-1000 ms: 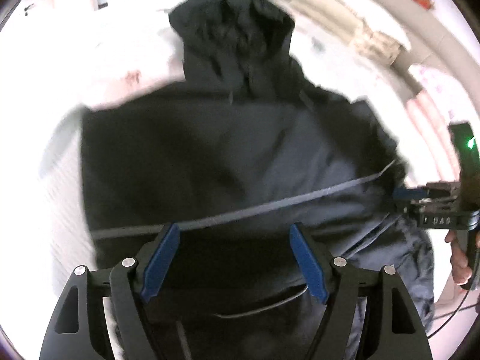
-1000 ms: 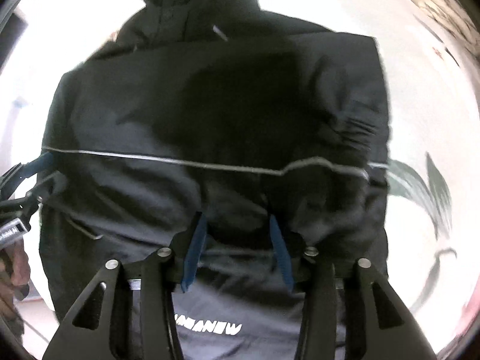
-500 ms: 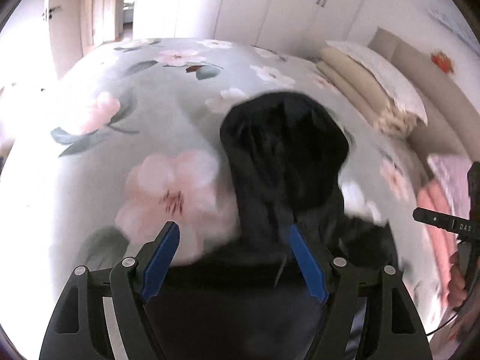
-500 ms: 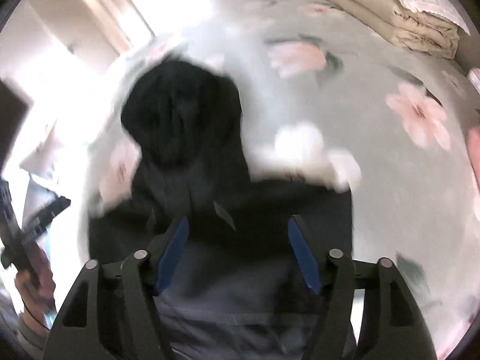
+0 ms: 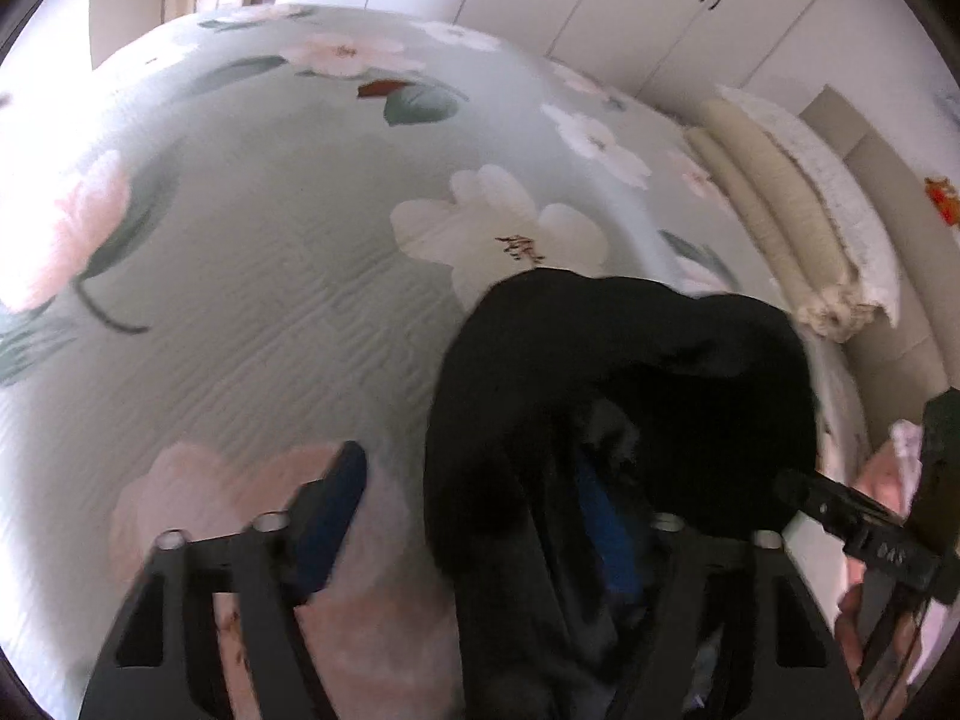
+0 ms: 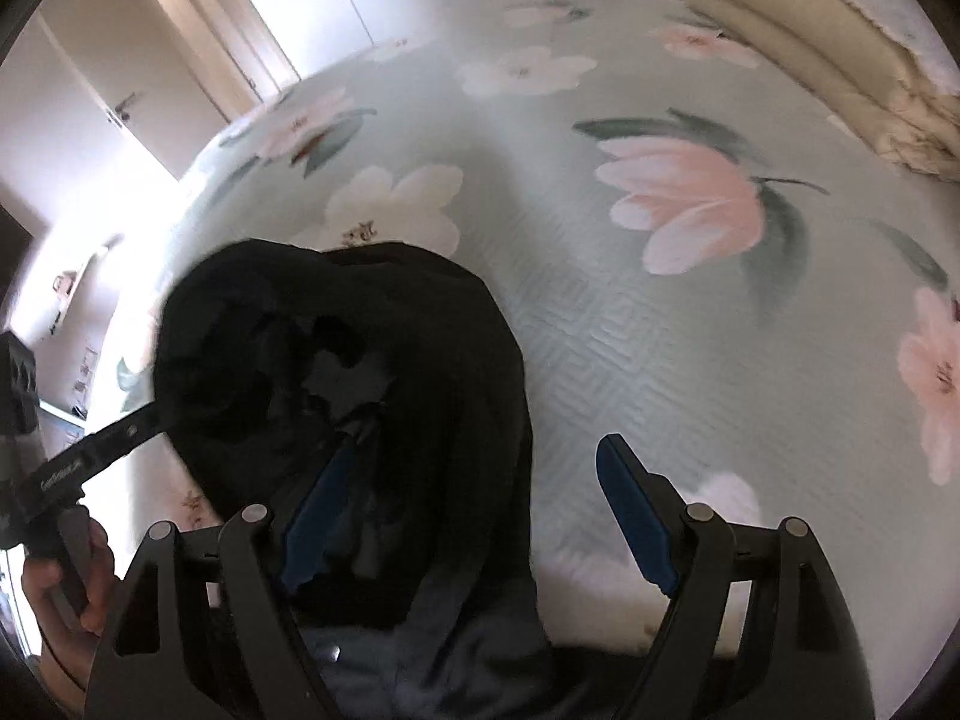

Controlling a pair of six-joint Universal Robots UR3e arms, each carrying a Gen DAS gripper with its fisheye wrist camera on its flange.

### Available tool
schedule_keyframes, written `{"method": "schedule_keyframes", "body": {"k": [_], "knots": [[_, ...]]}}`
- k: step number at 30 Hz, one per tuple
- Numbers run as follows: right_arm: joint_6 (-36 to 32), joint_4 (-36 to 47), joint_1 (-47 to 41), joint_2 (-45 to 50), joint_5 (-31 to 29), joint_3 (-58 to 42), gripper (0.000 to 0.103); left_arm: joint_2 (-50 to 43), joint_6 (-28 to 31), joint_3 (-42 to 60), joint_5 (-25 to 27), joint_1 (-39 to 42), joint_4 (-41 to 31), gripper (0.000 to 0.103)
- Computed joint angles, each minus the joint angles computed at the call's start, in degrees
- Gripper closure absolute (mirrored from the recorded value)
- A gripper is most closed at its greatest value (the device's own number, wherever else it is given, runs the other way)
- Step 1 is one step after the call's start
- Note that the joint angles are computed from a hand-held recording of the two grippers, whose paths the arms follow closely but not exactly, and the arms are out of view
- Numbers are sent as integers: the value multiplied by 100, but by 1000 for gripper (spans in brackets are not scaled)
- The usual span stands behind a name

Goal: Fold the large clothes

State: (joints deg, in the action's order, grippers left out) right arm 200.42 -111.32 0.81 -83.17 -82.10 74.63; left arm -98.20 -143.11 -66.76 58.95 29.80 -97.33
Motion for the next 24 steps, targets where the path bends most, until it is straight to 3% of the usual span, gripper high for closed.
{"method": "schedule_keyframes", "body": {"k": [1,2,3,4,6,8,10,13,15,17,18,19,21,24], "knots": [[-22,-86,16,64,-32,58,38,-149,-219,8,160,-133,250,90],[-118,-129,44,275,-82,-60,73,-283,-360,85,215,-170,313,96],[-205,-174,48,319,-83,-42,92,-294,-397,99,-79,11,244,97],[-294,-226,10,320,-92,-29,94,-279,-272,175,-401,207,17,97],[-300,-712,-343,-317,306,663,95,44,760,318,-1325,1079,-1252,96],[-409,-1046,-600,-943,519,1311,95,50,1759,676,-1524,1624,-2649,94],[-700,-1248,-851,-1455,950,2030,95,98,1711,282,-968,1642,-2396,93],[-771,-1518,-575,-1058,487,2574,95,-618,1095,-216,-118,1336,-1706,92],[-778,-1691,-896,-748,976,3086,93,-1122,1479,264,-565,1646,-2628,86],[-739,-1864,-1169,-938,1366,3346,88,-1175,1862,706,-449,1682,-3114,75],[-731,-1535,-1141,-963,1286,3116,85,-995,2049,624,-341,1687,-3011,65],[-734,-1360,-1133,-1007,1235,3019,75,-776,2256,540,-194,1709,-2910,59],[-862,-1025,-1236,-1243,1299,2981,63,-405,2588,486,159,1808,-2775,37],[-1329,-58,-1493,-1750,1495,2781,47,-376,3146,1028,412,2038,-3264,35]]}}
